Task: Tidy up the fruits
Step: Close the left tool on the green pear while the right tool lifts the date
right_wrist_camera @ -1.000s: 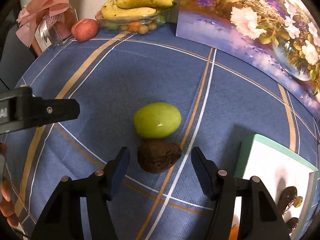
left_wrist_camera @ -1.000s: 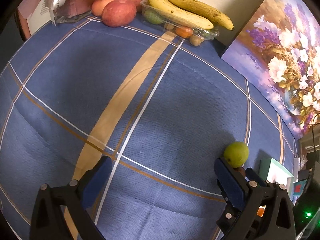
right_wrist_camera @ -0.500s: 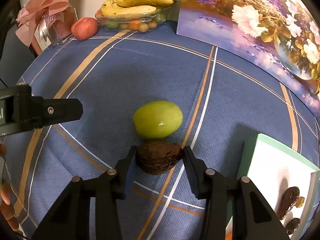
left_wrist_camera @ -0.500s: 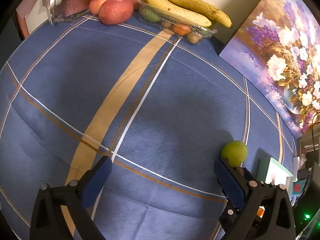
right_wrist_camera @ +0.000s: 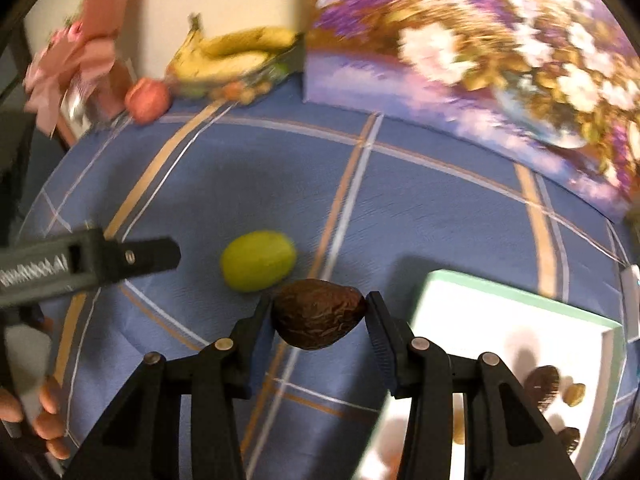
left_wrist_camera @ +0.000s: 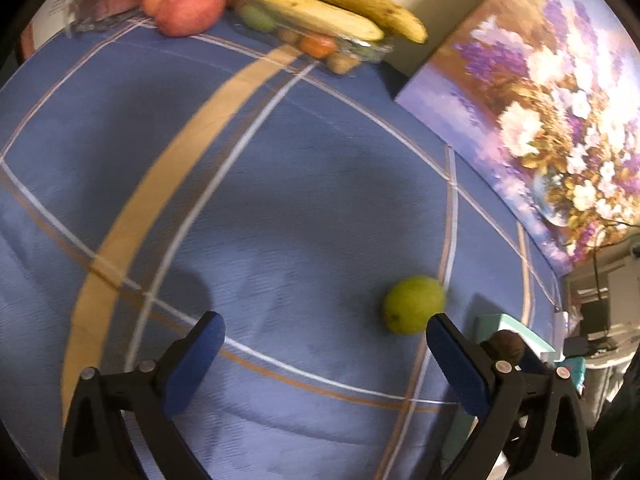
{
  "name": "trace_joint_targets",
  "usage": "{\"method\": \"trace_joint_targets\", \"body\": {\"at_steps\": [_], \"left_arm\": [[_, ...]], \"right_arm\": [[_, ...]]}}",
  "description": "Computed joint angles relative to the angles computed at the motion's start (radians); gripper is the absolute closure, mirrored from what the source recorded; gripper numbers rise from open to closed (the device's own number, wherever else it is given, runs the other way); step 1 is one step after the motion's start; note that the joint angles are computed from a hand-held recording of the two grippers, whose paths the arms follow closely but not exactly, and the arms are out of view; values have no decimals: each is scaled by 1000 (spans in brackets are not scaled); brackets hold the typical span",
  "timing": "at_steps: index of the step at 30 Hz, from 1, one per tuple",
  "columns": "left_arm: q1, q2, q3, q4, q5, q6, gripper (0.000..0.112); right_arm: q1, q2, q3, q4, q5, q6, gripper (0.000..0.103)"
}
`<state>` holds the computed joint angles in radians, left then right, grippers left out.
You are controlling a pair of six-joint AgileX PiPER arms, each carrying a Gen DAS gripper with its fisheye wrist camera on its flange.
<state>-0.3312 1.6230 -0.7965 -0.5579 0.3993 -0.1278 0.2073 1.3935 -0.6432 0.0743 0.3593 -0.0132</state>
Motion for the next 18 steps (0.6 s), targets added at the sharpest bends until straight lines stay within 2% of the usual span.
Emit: {"method": "trace_joint_targets", "body": {"at_steps": [3, 6, 10, 13, 18], "left_arm": [[-19, 19, -18, -63, -13, 77, 18], [-42, 51, -42, -93, -22, 124, 26], [-47, 99, -71, -260, -19, 293, 37], [-59, 114, -86, -278, -18, 317, 48], [-69, 133, -114, -320, -18, 367, 52]], "right_arm": [[-76, -43, -7, 8, 25, -23, 56], [-166, -61, -25, 93, 58, -119, 56], [-255, -57, -36, 222, 88, -242, 56], [-281, -51, -38, 269, 98, -287, 56], [-293, -46, -45, 292, 110, -317, 56]]}}
